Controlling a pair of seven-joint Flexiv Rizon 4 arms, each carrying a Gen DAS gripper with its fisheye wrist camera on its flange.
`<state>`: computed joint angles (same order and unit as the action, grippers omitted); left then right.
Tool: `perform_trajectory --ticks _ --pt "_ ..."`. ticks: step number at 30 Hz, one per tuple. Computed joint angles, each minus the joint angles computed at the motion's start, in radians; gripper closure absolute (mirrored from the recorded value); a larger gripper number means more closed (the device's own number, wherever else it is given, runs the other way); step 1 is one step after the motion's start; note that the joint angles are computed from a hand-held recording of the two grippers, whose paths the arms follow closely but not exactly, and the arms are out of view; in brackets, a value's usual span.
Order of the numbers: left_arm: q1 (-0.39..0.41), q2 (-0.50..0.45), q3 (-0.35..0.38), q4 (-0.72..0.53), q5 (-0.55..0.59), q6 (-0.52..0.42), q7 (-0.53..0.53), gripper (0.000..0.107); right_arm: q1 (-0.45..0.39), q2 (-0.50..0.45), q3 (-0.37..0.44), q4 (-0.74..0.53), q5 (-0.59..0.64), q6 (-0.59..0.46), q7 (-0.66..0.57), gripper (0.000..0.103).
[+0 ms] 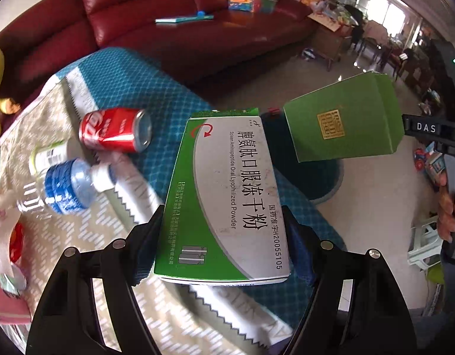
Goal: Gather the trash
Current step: 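Open the right gripper to drop the green box into the teal bin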
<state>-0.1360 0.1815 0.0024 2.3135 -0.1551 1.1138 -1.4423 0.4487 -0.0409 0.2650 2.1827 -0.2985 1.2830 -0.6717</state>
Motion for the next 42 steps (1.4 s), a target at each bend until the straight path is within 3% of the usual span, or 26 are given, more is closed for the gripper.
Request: perform_trajectory --ticks 8,15,21,29,32,33,35,40,42 --pt "-0.045 -0.249 -0.071 -0.207 -0.064 0.01 0.028 0.031 -0.069 0.001 -0.048 -0.018 0.012 -0.052 -0.037 0.097" --pt "-0.077 -0.405 -0.068 -0.356 -0.011 -0.022 -0.053 0.025 -0.103 -0.029 -0.061 -0.062 0.064 -0.127 -0.118 0.097" --pt "-0.081 -0.435 -0.062 -0.383 0.002 -0.051 -0.085 0.021 -0.111 -0.084 -0.056 -0.096 0.126 -0.137 -0.19 0.097" --pt "-0.058 -0.389 -0.05 -0.3 -0.016 -0.028 -0.072 0.017 -0.102 -0.125 -0.046 -0.115 0.179 -0.165 -0.239 0.097" --pt "-0.054 -0.38 -0.05 -0.282 -0.018 -0.006 -0.065 0.014 -0.095 -0.135 -0.043 -0.13 0.187 -0.193 -0.25 0.087" --pt "-0.053 -0.377 -0.051 -0.276 -0.022 0.0 -0.062 0.013 -0.093 -0.14 -0.042 -0.134 0.191 -0.197 -0.25 0.063" --pt "-0.049 -0.368 -0.054 -0.262 -0.037 0.006 -0.049 0.012 -0.082 -0.142 -0.055 -0.127 0.156 -0.185 -0.219 0.041" --pt "-0.044 -0.354 -0.058 -0.244 -0.064 0.01 -0.034 0.012 -0.075 -0.154 -0.061 -0.136 0.123 -0.194 -0.192 0.037" --pt "-0.043 -0.349 -0.06 -0.233 -0.078 0.018 -0.025 0.012 -0.075 -0.158 -0.057 -0.14 0.125 -0.198 -0.193 0.03"
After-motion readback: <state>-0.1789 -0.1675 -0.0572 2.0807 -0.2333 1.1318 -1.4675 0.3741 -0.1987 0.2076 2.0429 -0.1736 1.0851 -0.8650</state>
